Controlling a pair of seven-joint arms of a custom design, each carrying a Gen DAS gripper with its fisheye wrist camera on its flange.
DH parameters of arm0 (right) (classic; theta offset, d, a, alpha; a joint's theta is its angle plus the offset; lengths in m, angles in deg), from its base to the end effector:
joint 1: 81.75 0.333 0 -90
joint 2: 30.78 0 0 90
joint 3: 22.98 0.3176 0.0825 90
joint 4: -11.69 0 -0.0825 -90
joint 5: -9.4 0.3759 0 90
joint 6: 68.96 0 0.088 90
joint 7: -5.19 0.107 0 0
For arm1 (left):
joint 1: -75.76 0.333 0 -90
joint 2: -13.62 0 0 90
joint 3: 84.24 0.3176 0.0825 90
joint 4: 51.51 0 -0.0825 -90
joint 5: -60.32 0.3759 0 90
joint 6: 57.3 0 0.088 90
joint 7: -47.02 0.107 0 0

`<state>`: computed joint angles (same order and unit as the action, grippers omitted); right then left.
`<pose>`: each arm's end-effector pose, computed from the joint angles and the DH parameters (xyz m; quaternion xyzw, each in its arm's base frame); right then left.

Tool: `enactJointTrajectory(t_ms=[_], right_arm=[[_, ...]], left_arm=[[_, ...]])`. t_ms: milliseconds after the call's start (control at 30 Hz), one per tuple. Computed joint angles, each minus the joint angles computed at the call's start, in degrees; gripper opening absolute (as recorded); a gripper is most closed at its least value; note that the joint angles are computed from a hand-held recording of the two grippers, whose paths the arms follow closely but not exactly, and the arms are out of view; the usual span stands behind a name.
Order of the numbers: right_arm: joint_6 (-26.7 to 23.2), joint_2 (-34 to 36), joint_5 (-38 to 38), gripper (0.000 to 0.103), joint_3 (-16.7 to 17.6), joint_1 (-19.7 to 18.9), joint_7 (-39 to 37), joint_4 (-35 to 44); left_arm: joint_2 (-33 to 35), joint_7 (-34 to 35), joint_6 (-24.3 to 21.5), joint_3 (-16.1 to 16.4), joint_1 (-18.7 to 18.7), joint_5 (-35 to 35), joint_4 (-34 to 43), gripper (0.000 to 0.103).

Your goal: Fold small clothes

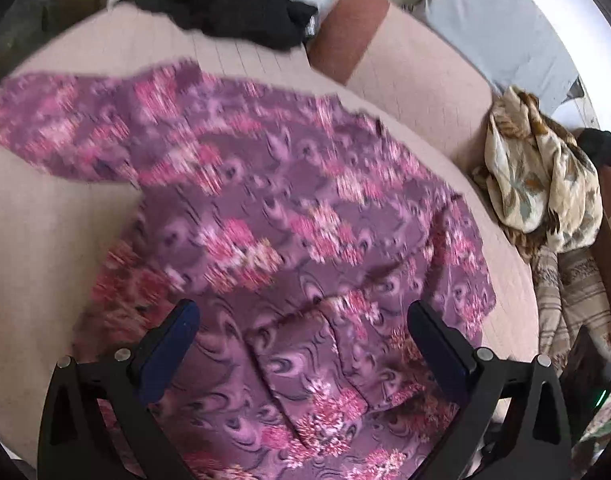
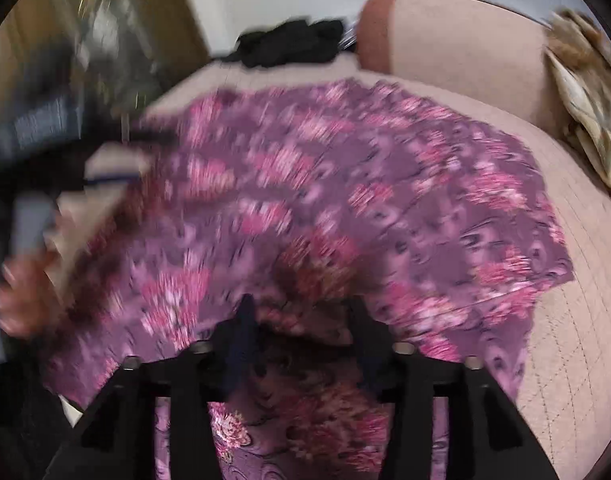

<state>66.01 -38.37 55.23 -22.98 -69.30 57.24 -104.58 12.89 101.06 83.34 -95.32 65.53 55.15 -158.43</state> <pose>0.5349 0.1280 0.5634 -0.7744 0.4970 -0.0006 0.3916 0.5547 -0.2170 0.5874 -0.7703 0.5638 -0.2940 0.0483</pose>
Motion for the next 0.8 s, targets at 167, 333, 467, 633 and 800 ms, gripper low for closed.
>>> enactJointTrajectory(t_ms=[167, 333, 467, 633, 800], right_arm=[[-0.6, 1.4, 9.5, 0.064, -3.4, -3.5, 5.9, 1.0], [0.6, 5.6, 14.8, 0.06, -4.2, -7.4, 15.7, 1.8], [0.4, 7.6, 18.5, 0.056, -3.7, -8.9, 17.3, 2.3], [2.4, 7.7, 20.7, 0.046, -2.4, -9.1, 16.3, 1.8], [2.5, 6.9, 20.4, 0.044, -2.4, -9.0, 16.0, 0.6]], left_arm=[[2.3, -0.7, -5.0, -1.1, -1.1, 0.2, 1.8, 0.09], [5.0, -2.1, -9.8, -2.3, -3.5, 10.7, 5.4, 0.059], [5.4, -5.3, -15.0, -2.5, -5.8, 23.1, 7.6, 0.002], [-3.6, -5.2, -8.8, -2.0, -4.8, 21.6, 2.6, 0.002], [-12.8, -9.5, -4.6, -1.2, -3.4, 18.5, -8.1, 0.002]])
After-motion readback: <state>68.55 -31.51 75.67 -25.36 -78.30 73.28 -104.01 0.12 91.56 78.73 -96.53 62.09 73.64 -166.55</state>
